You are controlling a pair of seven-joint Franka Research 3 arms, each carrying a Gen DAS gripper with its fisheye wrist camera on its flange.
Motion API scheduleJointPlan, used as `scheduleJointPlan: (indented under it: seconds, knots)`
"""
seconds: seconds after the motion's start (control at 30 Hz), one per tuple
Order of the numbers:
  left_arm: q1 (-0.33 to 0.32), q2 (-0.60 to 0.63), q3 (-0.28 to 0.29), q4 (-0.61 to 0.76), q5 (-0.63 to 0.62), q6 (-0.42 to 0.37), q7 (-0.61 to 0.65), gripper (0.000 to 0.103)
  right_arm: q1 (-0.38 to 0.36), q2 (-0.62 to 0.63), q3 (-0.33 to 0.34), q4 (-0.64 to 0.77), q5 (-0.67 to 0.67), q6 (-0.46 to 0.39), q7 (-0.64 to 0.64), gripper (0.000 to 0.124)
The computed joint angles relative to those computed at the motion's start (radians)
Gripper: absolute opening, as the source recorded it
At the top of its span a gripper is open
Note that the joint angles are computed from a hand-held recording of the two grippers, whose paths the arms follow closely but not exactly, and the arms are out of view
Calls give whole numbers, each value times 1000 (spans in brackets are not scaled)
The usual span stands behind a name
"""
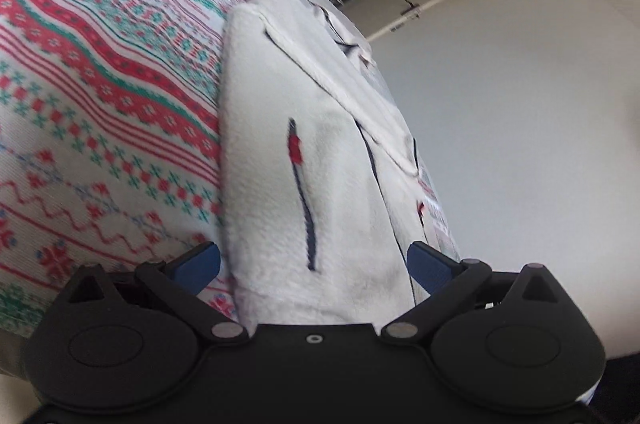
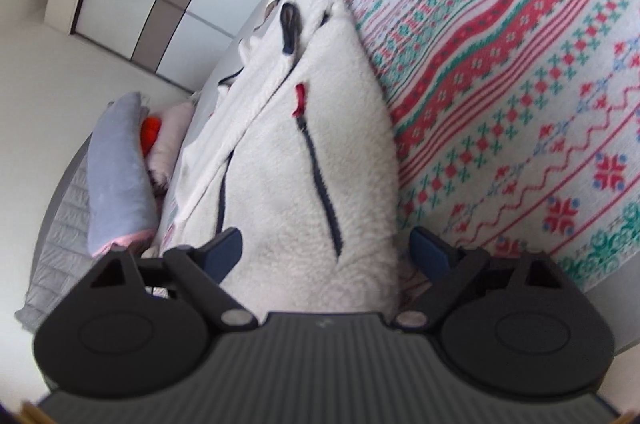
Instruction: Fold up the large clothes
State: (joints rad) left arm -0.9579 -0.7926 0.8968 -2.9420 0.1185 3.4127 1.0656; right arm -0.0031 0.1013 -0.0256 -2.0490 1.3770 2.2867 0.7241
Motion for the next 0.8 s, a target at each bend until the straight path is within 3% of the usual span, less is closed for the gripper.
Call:
scheduleJointPlan:
  seconds: [0.17, 0.33, 0.47, 0.57, 0.63, 0.7, 0.8]
  knots:
    - [-75, -13, 41, 11, 17, -26, 70, 92, -8, 2, -2, -6, -27, -75, 6, 68]
    - [-102, 7, 37, 20, -5, -27, 91, 73, -20, 18, -5, 8, -62, -158, 6, 52]
    - [-121, 36, 32, 30, -15, -17, 99, 67, -10, 16, 4, 9, -81, -158, -24, 38]
    - [-121, 65, 19, 39, -18, -18, 90, 57, 0, 13, 9, 9, -83, -136, -38, 28]
    - [-98, 94, -14, 43, -24, -20, 70, 43, 7, 10, 12, 7, -75, -118, -46, 22]
    - [-29, 157, -105, 49, -39, -11, 21, 32, 11, 0, 13, -2, -55, -98, -67, 19]
    - [67, 229, -234, 59, -39, 33, -35, 26, 20, -22, 16, -20, 9, -69, -137, 16]
